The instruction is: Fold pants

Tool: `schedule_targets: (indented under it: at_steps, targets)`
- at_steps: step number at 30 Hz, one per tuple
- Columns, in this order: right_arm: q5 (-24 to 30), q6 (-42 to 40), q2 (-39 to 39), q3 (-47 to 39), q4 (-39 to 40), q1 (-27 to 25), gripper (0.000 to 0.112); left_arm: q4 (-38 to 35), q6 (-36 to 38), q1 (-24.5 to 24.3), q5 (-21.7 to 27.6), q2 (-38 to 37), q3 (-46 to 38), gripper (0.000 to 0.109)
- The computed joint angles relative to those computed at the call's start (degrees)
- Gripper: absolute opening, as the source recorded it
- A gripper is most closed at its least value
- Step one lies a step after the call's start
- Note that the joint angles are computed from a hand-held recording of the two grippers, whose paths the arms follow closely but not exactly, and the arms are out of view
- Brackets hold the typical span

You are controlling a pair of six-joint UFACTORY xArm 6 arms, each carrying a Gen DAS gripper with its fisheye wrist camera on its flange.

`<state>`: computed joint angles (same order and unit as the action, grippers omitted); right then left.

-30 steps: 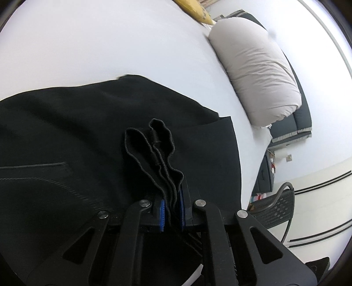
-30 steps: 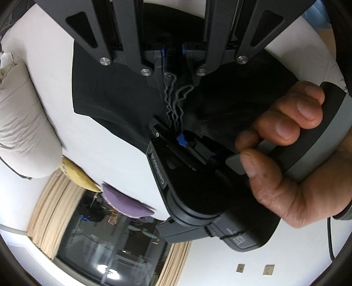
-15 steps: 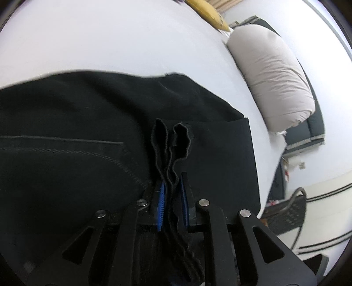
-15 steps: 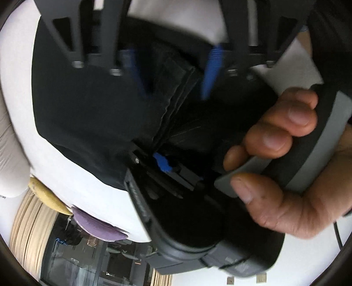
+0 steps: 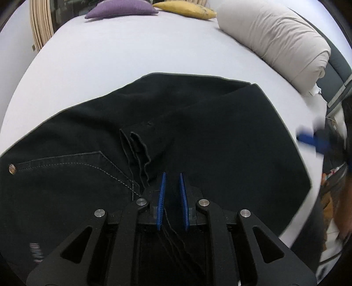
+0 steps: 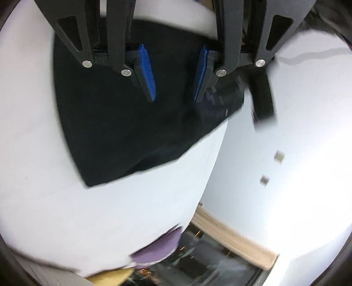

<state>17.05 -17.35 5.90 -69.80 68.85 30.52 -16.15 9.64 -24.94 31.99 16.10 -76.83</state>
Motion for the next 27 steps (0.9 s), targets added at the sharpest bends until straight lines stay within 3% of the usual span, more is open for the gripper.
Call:
schedule_targets:
  at_steps: [2,7,10,11,13,19,27]
  targets:
    - [5.4,-5.0,2.7,-3.1,5.9,-3.8,0.04,0.0,1.6,0.1,-0.7,-0.6,1.0,0.013]
    - [16.4,-5.6,13.1,-13.4,8.6,-11.4,0.04,-3.4,4.8,0.7,-0.2,-0.8,1.4,0.012]
    - [22.8,-5.4,16.9,-16.4,8.8,-14.9,0.023,-2.7,5.0,0.7,-0.1,-1.0,1.5,0.012]
    - [25.4,-6.1,17.7,-16.4,9.7,-16.1,0.013,-2.4,4.8,0.7,0.1,-1.0,1.5,0.012]
    - [26.4,-7.8,15.6,-12.7,10.8,-16.3,0.007,-1.3,3.2,0.2,0.6,0.0,-0.1,0.012]
    - [27.6,-12.2,5.5,0.7,11.3,-14.7,0.008,0.2,1.1,-0.6,0.2,1.0,-1.1,0.012]
    - [21.2,-12.5,-7.9,16.9,13.3,-9.2,0.013,-0.4,0.7,-1.0,0.4,1.4,-2.0,0.012]
